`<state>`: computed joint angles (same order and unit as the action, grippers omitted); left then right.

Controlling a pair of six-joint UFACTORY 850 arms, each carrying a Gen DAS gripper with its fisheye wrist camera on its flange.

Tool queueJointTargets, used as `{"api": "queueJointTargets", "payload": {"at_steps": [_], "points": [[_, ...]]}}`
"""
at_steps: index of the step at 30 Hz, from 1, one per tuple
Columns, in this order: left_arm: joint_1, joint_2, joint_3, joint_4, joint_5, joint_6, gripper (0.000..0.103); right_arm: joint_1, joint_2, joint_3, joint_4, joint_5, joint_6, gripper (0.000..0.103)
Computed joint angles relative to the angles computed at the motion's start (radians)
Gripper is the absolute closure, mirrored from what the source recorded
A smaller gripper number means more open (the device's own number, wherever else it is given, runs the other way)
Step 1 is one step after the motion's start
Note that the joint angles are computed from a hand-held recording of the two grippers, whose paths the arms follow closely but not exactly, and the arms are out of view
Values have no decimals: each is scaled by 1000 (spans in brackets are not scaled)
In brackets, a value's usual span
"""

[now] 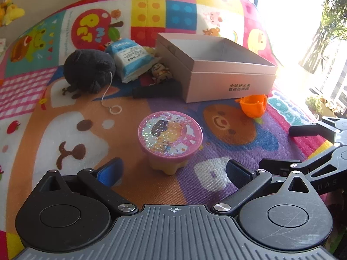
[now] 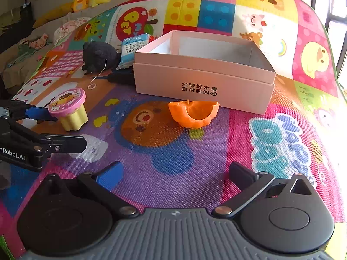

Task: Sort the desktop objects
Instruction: 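Close the right gripper on the orange cup while the left gripper grasps the pink round container, then carry both held items over the pink box and open both grippers to drop them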

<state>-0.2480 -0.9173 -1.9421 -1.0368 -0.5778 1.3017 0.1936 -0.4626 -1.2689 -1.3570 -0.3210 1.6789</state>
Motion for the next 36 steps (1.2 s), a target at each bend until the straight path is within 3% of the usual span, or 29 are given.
{"api": "queueJointTargets", "payload": {"at_steps": [3,4,5,6,8,11,14,17,20,21,22,27,31,36], "points": [[-6,18,44,-167,64,133,1,1,0,1,-3,-5,2,0],[-14,29,68,-243,110,222,8,2,0,1,-4,-7,2,0],[-21,32,76,-277,142,270,23,2,0,-1,0,-7,-3,0],[-23,28,71,-278,151,275,28,2,-2,-4,5,-8,-10,0],[-19,11,43,-233,121,216,34,3,-11,-16,-31,-26,8,0],[-9,1,30,-239,91,193,40,14,-38,-51,-158,-118,105,1],[-1,-7,22,-246,67,173,41,-7,-73,-113,-132,-98,73,11],[3,-10,18,-255,53,171,39,-30,-123,-190,52,-68,-96,21],[6,-12,15,-262,43,170,32,-39,-132,-204,126,-44,-141,39],[6,-12,17,-267,44,171,31,-39,-128,-202,141,-42,-156,50],[6,-11,18,-268,45,170,30,-38,-120,-194,135,-43,-152,53],[-2,9,47,-305,85,230,30,-26,-46,-107,-10,-51,-19,53],[-14,30,73,-328,129,300,39,-32,43,-19,-70,12,33,53],[-24,57,87,-293,108,328,42,-22,152,89,-316,13,262,53]]}}
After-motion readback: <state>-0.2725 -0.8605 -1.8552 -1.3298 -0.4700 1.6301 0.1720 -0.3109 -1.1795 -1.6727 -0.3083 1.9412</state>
